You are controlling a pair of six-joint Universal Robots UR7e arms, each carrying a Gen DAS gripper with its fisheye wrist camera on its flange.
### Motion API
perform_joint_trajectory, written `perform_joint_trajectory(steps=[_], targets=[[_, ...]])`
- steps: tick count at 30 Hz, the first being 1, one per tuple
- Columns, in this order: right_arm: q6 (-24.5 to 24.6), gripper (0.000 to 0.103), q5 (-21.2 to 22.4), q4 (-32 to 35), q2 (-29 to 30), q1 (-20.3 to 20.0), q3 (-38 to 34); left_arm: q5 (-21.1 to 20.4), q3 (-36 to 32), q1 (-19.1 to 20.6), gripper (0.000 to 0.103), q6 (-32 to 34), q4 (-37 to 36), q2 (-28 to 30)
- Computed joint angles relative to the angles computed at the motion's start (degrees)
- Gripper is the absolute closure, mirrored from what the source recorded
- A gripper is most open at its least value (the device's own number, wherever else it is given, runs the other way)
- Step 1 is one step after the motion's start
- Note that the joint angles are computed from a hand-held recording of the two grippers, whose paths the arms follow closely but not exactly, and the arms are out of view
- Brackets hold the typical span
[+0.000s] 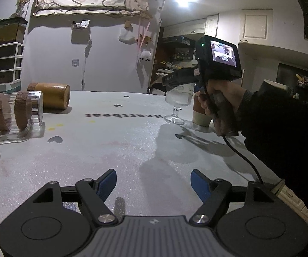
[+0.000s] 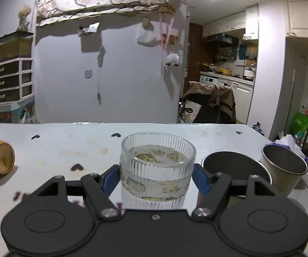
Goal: Flip cup upright
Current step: 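Lower the upright glass beside the brown-sleeved cup and open the right gripper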
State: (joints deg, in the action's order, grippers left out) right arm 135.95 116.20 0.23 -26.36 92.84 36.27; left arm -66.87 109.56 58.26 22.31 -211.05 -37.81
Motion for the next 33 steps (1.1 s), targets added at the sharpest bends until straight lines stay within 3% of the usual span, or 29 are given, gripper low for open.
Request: perform_joint_trajectory(steps=[3,7,11,20,24,28,33], targets=[[-1.0,0.028,-0.3,-0.9,-1.0,0.0,2.1,0.3,-0.4,-0.1,0.026,0.3,-0.1,0.3],[2.5,0.023,-0.7,2.6,-2.8,0.3,3.6,0.8,-1.2,-0.4,0.024,1.2,-0.6,0.5],[4.3,0.021,-5.0,0.3,-9.1,0.2,13.9,2.0,-2.4,-0.9,0.023,2.0,-2.0,0.8],[2.6,0.017,-19.0,-16.4,-27.3,-1.9,45.7,4.7,-4.9,-2.3,0.023,3.3,-5.0,1.9],[5.1,0.016,-23.8,-17.7,-32.8,-4.1,53.9,5.6,-5.3,-2.8,0.023,3.7,-5.5,2.3],[4.1,0.013,-25.2,-24.7,-36.5,-5.5,61.6,5.6,-4.9,-3.0,0.019,3.5,-6.5,2.4],[2.3,0.007,-24.6,-33.2,-38.5,-6.8,68.4,6.9,-4.7,-3.5,0.007,4.6,-9.2,3.1]])
